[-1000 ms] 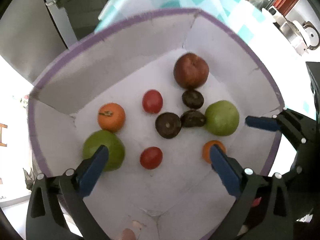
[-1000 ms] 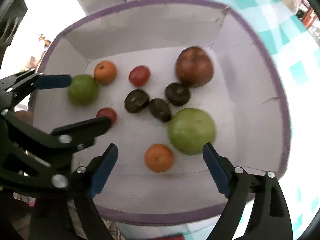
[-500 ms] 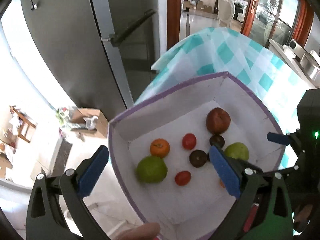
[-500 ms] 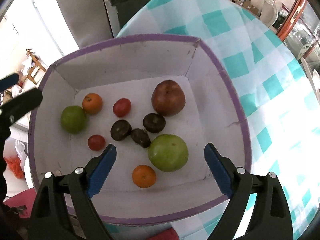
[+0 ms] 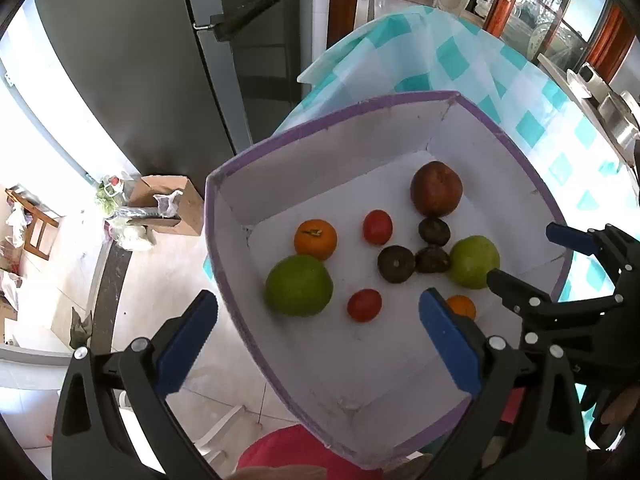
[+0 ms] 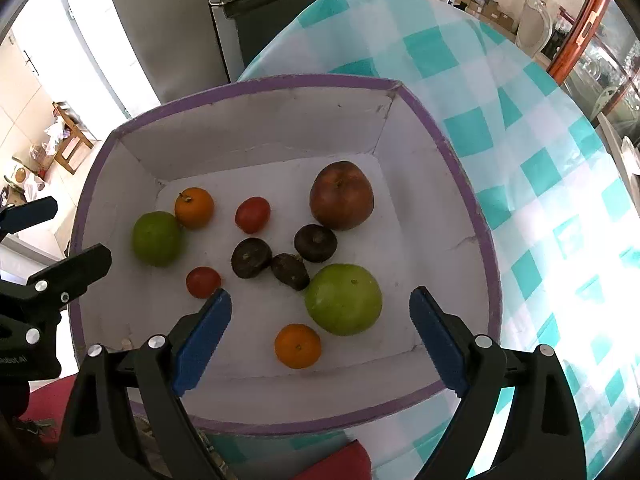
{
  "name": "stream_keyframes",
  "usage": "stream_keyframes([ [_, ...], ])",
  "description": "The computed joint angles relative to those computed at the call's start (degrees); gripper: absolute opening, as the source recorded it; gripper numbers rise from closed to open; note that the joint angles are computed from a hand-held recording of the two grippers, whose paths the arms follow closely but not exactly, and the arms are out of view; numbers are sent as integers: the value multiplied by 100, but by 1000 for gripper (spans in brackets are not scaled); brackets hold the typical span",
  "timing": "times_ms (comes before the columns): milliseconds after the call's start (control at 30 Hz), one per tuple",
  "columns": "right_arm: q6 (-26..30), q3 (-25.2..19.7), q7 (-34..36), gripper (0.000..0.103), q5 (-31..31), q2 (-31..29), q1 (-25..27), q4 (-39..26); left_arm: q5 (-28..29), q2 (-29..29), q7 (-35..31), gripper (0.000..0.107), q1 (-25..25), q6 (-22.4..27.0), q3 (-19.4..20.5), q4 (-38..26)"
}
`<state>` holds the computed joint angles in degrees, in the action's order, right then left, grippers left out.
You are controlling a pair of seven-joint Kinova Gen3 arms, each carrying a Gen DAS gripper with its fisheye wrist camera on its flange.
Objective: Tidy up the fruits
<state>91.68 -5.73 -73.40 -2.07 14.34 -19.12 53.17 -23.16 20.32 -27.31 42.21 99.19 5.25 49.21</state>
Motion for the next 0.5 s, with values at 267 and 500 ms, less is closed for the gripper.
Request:
stream_keyframes([
  [267,-42,-26,-142,88,87,-149,-98,184,103,-158,63,101,-35,-116,72,269],
  [500,-75,-45,-259,88,120,-293,-124,336,187,-264,88,101,-101,-230,158,423],
])
